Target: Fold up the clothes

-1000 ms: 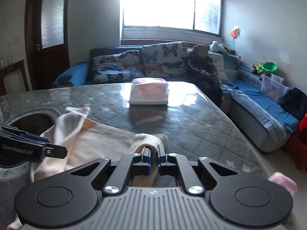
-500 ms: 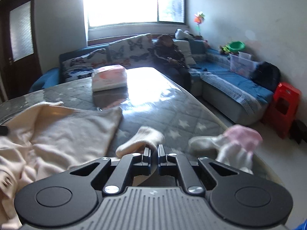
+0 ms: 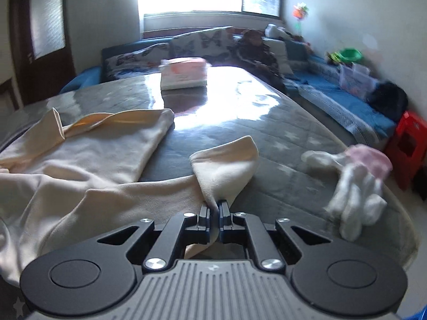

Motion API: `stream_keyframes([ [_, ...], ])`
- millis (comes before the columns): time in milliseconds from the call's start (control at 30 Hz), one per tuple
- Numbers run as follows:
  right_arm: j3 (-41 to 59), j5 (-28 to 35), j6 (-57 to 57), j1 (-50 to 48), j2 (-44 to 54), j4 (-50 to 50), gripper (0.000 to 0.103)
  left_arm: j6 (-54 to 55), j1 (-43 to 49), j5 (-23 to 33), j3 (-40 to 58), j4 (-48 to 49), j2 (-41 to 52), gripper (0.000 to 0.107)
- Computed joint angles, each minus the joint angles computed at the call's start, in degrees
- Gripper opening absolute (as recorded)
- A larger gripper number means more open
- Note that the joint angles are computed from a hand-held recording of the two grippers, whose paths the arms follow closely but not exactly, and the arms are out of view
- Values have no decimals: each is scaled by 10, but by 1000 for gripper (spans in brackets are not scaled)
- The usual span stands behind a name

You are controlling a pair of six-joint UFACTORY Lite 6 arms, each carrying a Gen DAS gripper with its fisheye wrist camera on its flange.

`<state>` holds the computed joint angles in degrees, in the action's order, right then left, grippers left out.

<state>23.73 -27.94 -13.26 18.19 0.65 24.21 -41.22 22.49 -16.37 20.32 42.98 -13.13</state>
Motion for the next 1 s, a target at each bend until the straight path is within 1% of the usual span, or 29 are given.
stream_keyframes([
  [200, 85, -1, -50, 69, 80, 48, 6, -140, 148, -30, -67, 217, -63, 3],
  [433, 190, 8, -110, 117, 165, 88, 6, -318, 261, -60, -121, 442, -149, 3],
  [500, 196, 11, -112, 117, 169, 86, 6, -351, 285, -72, -134, 489, -171, 3],
  [600, 178, 9, -117, 109, 153, 92, 6, -404, 286, -73, -139, 544, -195, 3],
  [700, 136, 14, -76, 70, 116, 55, 7, -432, 280, -75, -135, 575, -201, 3],
  [733, 121, 19, -70, 58, 101, 48, 9, -433, 279, -75, -133, 579, -199, 6],
  [800, 94, 31, -58, 34, 70, 34, 17, -446, 273, -73, -131, 595, -199, 9],
  [833, 82, 41, -37, 14, 56, 6, 22, -456, 269, -69, -132, 604, -206, 15],
  [867, 71, 51, -20, -1, 42, -18, 25, -462, 265, -66, -135, 611, -213, 19],
  [900, 61, 60, 2, -15, 28, -49, 26, -471, 266, -70, -138, 626, -224, 20],
  [933, 49, 68, 28, -28, 13, -82, 28, -488, 272, -78, -142, 649, -241, 26],
  [967, 36, 73, 44, -37, -5, -107, 28, -507, 278, -87, -145, 673, -259, 36],
  [1000, 23, 79, 61, -46, -22, -131, 29, -524, 284, -97, -148, 695, -277, 40],
])
